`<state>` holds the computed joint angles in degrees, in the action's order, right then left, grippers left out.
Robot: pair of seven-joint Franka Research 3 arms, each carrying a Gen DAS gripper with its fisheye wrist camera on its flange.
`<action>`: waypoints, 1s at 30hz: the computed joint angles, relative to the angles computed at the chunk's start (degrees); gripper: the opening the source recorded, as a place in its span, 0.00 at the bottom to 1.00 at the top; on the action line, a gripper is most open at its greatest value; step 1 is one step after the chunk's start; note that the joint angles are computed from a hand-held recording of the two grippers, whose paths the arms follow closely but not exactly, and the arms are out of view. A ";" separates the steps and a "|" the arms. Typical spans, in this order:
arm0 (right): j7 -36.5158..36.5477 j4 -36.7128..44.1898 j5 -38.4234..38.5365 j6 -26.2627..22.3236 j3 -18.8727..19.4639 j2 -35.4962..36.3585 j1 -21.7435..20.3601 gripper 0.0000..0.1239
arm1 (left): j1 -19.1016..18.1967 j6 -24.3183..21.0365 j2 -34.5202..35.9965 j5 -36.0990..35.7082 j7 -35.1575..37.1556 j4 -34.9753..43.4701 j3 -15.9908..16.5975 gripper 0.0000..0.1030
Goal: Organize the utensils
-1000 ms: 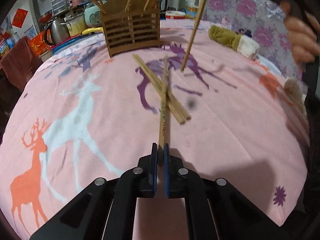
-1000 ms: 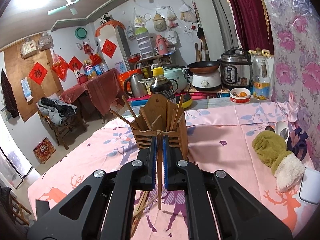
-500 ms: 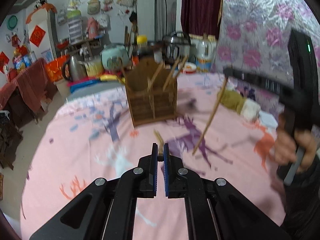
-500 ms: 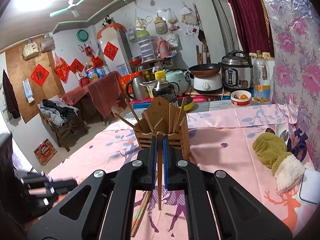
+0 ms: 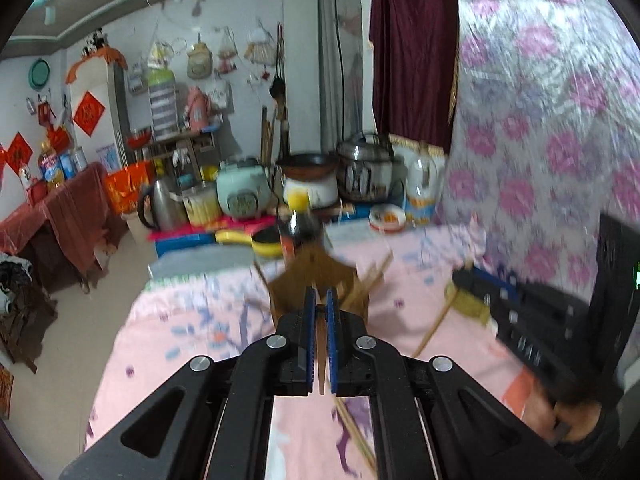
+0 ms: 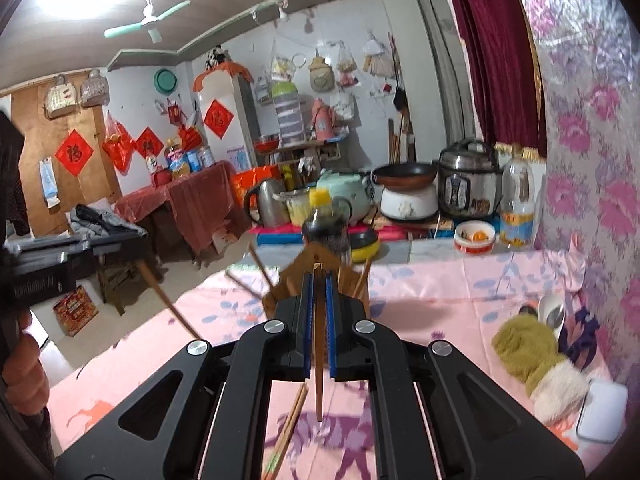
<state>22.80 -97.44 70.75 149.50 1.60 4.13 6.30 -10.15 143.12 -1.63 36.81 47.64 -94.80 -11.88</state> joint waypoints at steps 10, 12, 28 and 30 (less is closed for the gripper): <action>-0.12 14.62 8.33 8.54 3.83 9.40 -0.14 0.05 | -2.06 -1.96 15.02 4.97 -2.19 20.71 3.78 0.06; 1.27 17.75 7.99 9.99 4.90 12.16 -0.30 0.05 | -2.63 -1.50 17.55 5.10 -3.03 22.73 5.15 0.06; -7.58 16.41 11.45 18.37 13.89 16.37 -5.21 0.54 | 0.19 9.48 12.52 2.05 -11.79 6.21 8.31 0.82; -14.75 14.05 19.10 18.16 13.91 13.99 -6.05 0.67 | 0.09 9.33 10.24 5.91 -15.46 3.25 8.27 0.93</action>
